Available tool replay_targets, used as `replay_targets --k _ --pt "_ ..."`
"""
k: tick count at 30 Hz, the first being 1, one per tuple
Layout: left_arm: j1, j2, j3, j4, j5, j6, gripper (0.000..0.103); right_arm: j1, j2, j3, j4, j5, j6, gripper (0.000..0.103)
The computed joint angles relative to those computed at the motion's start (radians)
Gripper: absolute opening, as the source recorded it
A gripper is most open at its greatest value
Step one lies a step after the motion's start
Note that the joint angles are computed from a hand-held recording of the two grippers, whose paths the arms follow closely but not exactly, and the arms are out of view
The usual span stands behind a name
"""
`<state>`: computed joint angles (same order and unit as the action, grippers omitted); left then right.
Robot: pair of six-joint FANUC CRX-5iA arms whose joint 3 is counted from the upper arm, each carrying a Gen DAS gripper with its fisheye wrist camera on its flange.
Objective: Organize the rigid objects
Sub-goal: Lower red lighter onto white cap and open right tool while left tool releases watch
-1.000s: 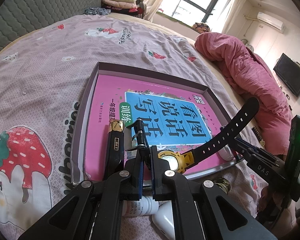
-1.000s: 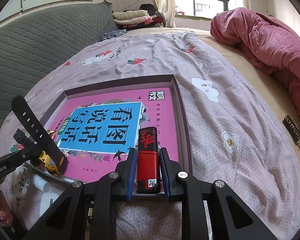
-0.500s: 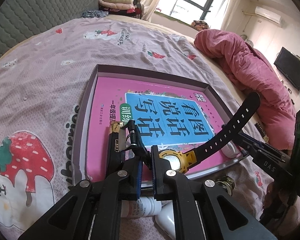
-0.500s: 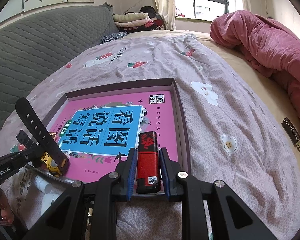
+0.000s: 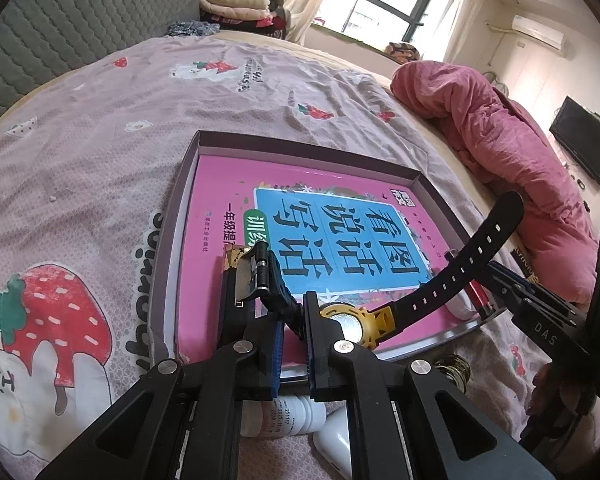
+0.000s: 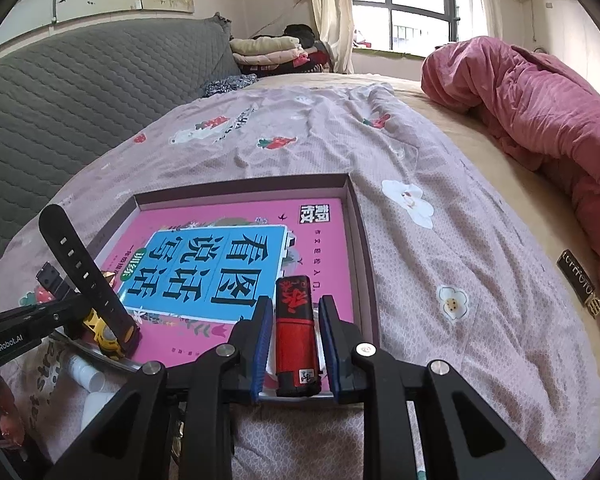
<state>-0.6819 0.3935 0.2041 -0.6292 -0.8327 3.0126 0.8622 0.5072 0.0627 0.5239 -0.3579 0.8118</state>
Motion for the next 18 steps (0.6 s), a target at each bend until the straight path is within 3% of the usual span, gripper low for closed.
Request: replay_targets --k 4,8,13,18 --pt "-0.010 -0.002 0.010 -0.029 -0.028 0.018 0.011 0.000 -0.003 -0.013 0.036 0.011 -0.028 0.040" --pt "-0.024 -0.006 0.018 -0.065 -0.056 0.037 0.020 -0.001 -0.006 -0.031 0.092 0.019 -0.072 0.040" --pt "-0.034 -0.015 0.019 -0.098 -0.083 0.069 0.022 -0.001 -0.006 -0.028 0.090 0.011 -0.078 0.041" --pt "-0.052 -0.021 0.028 -0.152 -0.138 0.111 0.041 -0.002 -0.009 -0.035 0.104 0.013 -0.091 0.041"
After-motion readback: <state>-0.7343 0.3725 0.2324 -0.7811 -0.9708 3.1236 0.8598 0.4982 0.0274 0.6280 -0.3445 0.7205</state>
